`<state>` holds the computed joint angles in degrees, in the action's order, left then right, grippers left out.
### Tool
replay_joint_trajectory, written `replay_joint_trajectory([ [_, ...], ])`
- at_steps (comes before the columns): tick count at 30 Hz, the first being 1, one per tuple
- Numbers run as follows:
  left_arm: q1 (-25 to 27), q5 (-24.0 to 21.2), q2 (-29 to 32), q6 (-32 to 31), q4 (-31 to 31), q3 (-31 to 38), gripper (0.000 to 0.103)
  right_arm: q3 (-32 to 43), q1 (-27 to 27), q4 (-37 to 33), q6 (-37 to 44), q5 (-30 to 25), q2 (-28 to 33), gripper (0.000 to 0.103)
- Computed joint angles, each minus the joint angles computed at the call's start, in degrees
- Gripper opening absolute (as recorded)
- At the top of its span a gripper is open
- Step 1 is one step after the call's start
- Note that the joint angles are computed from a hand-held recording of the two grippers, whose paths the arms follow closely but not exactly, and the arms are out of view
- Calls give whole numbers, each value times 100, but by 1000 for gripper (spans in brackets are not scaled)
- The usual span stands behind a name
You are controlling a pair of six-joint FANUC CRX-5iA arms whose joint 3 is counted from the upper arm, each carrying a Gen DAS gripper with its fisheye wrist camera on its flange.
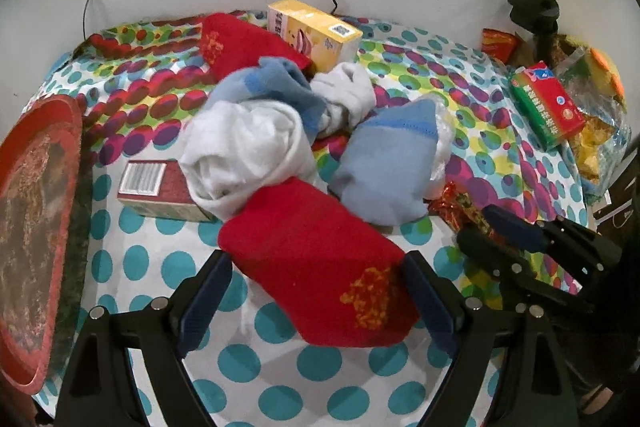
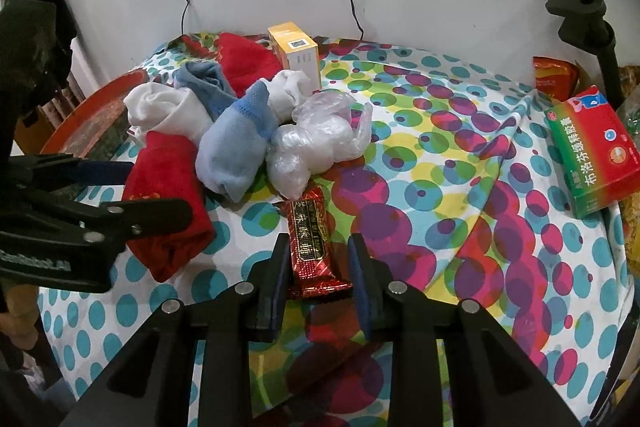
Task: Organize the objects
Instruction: 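Grasp the red embroidered sock with the left tool while the right grasps the candy bar, then carry the red sock onto the red tray and open the left tool while the right holds the candy bar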
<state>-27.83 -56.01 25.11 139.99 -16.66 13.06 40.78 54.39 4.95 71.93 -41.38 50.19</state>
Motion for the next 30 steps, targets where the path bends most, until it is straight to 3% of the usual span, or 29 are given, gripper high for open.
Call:
replay_joint_trajectory([
  [5, -14, 46, -58, 65, -100, -89, 87, -2, -2, 31, -13, 6, 6, 27],
  [8, -32, 141, -117, -36, -150, -150, 49, -45, 16, 124, -67, 26, 1, 27],
  [11, -52, 150, -170, -276, -137, -172, 38, -47, 17, 115, -66, 34, 0, 27],
  [20, -189, 187, -704, -661, -236, -578, 38, -9, 28, 199, -105, 9, 32, 27],
  [25, -280, -20, -1228, -762, -557, -874, 38, -15, 50, 327, -166, -14, 42, 27],
  [30, -207, -479, -1792, -476, -1016, -1178, 38, 3, 90, 546, -259, -72, 84, 27],
])
